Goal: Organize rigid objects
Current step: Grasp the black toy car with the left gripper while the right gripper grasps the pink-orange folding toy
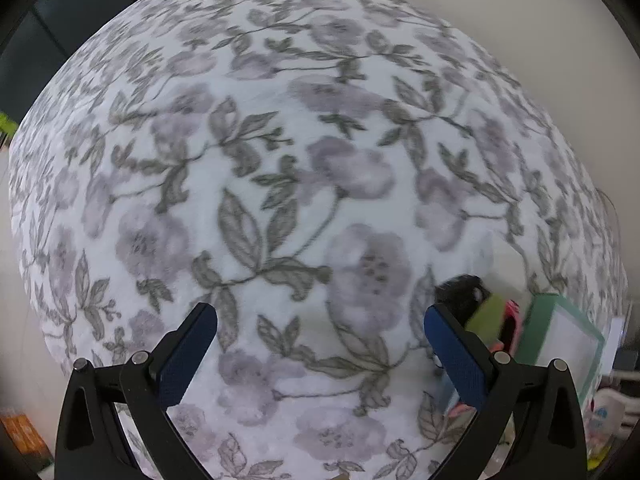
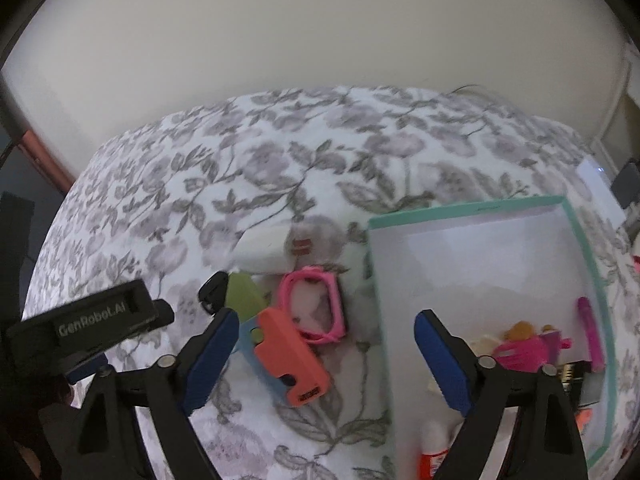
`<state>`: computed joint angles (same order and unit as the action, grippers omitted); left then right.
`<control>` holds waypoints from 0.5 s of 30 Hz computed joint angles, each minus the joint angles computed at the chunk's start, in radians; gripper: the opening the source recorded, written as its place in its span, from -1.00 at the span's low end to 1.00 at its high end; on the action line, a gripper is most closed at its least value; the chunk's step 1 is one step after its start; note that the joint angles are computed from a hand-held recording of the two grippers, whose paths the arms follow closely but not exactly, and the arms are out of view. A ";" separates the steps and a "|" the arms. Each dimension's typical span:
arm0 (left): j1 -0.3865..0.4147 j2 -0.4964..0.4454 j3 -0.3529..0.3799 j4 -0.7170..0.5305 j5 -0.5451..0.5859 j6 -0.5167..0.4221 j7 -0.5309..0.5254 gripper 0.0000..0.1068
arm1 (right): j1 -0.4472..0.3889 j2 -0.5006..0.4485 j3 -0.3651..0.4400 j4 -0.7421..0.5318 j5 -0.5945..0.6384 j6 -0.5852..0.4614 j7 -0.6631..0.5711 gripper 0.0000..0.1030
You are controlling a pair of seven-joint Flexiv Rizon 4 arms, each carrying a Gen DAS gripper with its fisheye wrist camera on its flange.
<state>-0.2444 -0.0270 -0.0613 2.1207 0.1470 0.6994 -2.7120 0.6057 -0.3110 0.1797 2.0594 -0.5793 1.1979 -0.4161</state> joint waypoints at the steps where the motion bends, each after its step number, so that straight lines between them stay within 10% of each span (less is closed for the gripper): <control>1: 0.001 0.001 0.003 0.009 -0.009 0.004 -0.002 0.93 | -0.003 -0.006 0.007 -0.003 0.011 0.004 -0.010 0.64; 15: 0.007 -0.001 0.016 0.116 -0.113 0.106 0.016 0.93 | -0.004 -0.077 0.062 -0.041 0.179 0.011 -0.177 0.33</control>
<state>-0.2375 -0.0280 -0.0452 2.2367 0.0345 0.8056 -2.6959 0.6012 -0.3883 0.2412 2.0185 -0.4000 1.2086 -0.5928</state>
